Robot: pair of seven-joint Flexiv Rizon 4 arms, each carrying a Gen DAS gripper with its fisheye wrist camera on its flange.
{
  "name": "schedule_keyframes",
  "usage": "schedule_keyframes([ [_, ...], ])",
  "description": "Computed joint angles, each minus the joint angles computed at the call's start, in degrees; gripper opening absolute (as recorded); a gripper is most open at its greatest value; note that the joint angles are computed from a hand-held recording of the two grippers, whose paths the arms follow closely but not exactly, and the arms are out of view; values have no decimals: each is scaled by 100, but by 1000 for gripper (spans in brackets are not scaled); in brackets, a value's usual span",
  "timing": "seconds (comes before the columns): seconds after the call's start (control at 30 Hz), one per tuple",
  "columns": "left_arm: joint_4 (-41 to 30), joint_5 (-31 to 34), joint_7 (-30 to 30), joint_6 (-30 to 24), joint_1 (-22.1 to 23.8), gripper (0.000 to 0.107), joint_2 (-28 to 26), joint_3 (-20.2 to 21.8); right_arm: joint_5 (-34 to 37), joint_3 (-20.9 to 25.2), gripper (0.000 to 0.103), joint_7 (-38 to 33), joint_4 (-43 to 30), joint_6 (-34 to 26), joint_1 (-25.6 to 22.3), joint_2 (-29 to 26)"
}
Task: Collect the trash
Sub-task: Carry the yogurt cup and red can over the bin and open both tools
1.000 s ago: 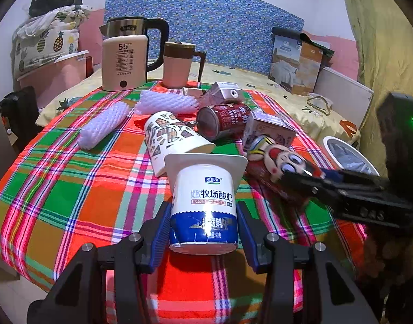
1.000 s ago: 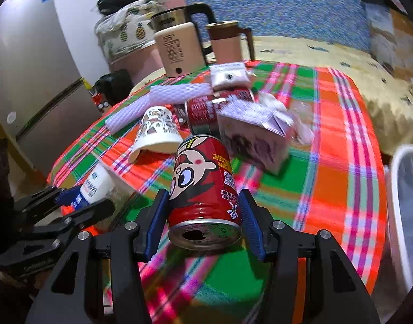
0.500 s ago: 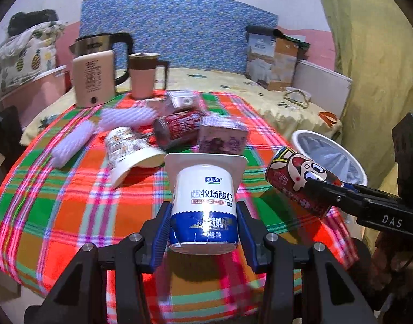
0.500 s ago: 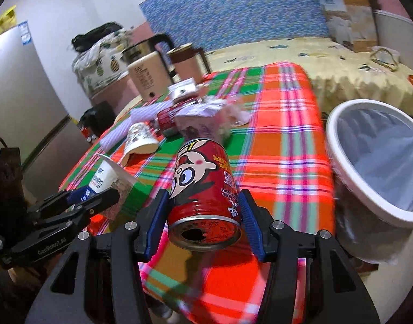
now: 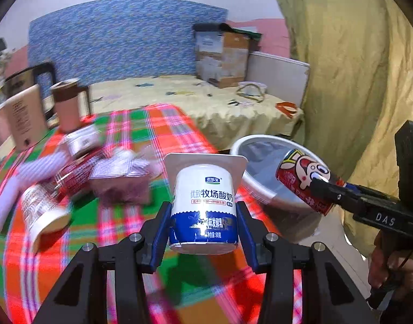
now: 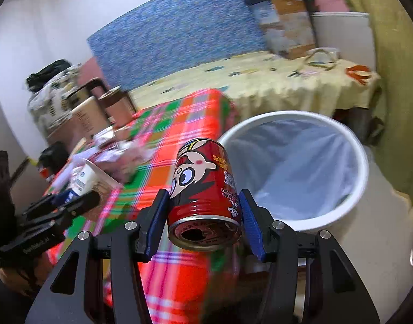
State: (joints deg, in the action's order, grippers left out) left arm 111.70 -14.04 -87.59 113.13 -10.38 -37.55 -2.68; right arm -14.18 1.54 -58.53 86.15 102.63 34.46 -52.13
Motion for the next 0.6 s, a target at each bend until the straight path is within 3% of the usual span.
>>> schedule_keyframes([
  [0.27,-1394,311,417,-807,279,47,-668,-543,356,-922,55,355,62,-285,432,50],
  [0.6,-2394,289,840,-1592,384,48,-1277,-917,135,-1063,54,630,-72,-660,331,-26],
])
